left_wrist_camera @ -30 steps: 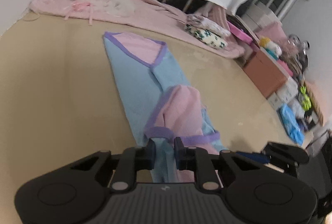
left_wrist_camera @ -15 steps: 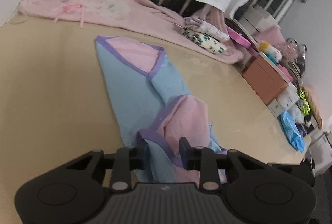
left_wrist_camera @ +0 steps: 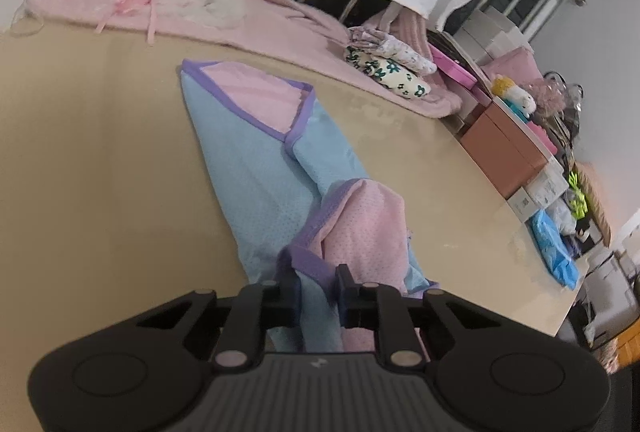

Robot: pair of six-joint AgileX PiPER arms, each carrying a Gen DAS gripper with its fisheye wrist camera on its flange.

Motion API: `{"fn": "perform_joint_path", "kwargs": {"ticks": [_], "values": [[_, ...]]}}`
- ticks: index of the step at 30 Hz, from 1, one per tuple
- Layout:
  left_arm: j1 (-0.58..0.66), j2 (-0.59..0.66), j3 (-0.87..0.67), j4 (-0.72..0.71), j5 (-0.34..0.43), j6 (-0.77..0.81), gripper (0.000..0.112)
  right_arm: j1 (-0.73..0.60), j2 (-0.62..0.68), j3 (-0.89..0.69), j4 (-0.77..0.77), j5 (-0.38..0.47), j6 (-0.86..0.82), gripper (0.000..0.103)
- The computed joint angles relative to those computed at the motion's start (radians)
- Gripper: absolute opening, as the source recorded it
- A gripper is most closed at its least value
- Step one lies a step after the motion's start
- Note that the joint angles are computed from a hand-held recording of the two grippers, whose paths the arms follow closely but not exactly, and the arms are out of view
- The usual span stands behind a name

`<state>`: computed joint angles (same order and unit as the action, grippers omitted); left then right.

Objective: Fold clothes

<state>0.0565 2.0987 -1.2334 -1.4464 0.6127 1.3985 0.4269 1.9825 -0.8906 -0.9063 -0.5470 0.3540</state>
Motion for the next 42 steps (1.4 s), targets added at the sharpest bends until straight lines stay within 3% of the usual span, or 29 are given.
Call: {"fn": "perform_joint_path", "kwargs": {"ticks": [4,7,8,9,10,12,15,17,20,23,25,26,27,28,33,35,37,39,40,42], "values": [[0.0,-0.008,0.028,-0.05,0.006,0.065,0.017,-0.066,-0.001,-0.008,-0.216,-0.06,0.234,0.003],[0.03,0.0,0.014,-0.041,0.059,0.044,0.041,-0.072,-0.036,0.036,-0.191,-0.082,0.157,0.011],[0.04,-0.007,0.017,-0.037,0.064,0.042,0.05,-0.089,-0.062,0.079,-0.131,-0.115,0.069,0.027],[0.048,-0.029,0.035,-0.054,0.049,0.07,0.05,-0.11,-0.09,0.116,-0.107,-0.149,0.014,0.046],[0.062,-0.058,0.066,-0.1,0.038,0.129,0.051,-0.148,-0.117,0.147,-0.122,-0.186,0.0,0.05],[0.091,-0.114,0.124,-0.191,0.026,0.246,0.06,-0.233,-0.156,0.166,-0.191,-0.216,0.061,0.051],[0.157,-0.177,0.206,-0.27,0.098,0.36,0.074,-0.295,-0.184,0.185,-0.164,-0.179,0.078,0.051],[0.185,-0.203,0.252,-0.295,0.125,0.407,0.077,-0.315,-0.171,0.188,-0.149,-0.195,0.091,0.051],[0.18,-0.226,0.29,-0.247,0.104,0.404,0.077,-0.317,-0.134,0.181,-0.153,-0.252,0.118,0.051],[0.132,-0.217,0.312,-0.268,0.076,0.451,0.074,-0.256,-0.085,0.145,-0.117,-0.233,0.088,0.051],[0.087,-0.203,0.293,-0.259,0.032,0.436,0.056,-0.217,-0.052,0.112,-0.088,-0.206,0.072,0.05],[0.064,-0.197,0.278,-0.248,0.002,0.419,0.035,-0.203,-0.04,0.089,-0.101,-0.174,0.107,0.041],[0.041,-0.191,0.263,-0.234,-0.028,0.4,0.023,-0.19,-0.029,0.063,-0.124,-0.14,0.152,0.028],[0.021,-0.183,0.247,-0.219,-0.053,0.381,0.021,-0.179,-0.023,0.041,-0.144,-0.096,0.182,0.024],[0.029,-0.112,0.159,-0.228,-0.067,0.329,0.024,-0.177,-0.024,0.06,-0.086,-0.074,0.153,0.023],[0.049,-0.063,0.092,-0.171,-0.022,0.238,0.022,-0.179,-0.031,0.089,-0.07,-0.087,0.133,0.024],[0.08,-0.007,0.022,-0.098,0.085,0.132,0.004,-0.177,-0.025,0.093,-0.048,-0.097,0.116,0.025],[0.11,0.023,-0.006,-0.103,0.198,0.107,0.001,-0.178,-0.025,0.096,-0.046,-0.103,0.117,0.025],[0.116,0.025,-0.007,-0.114,0.226,0.108,0.002,-0.178,-0.025,0.098,-0.046,-0.105,0.12,0.025],[0.112,0.044,-0.046,-0.048,0.191,0.026,0.003,-0.18,-0.032,0.107,-0.045,-0.112,0.129,0.025]]}}
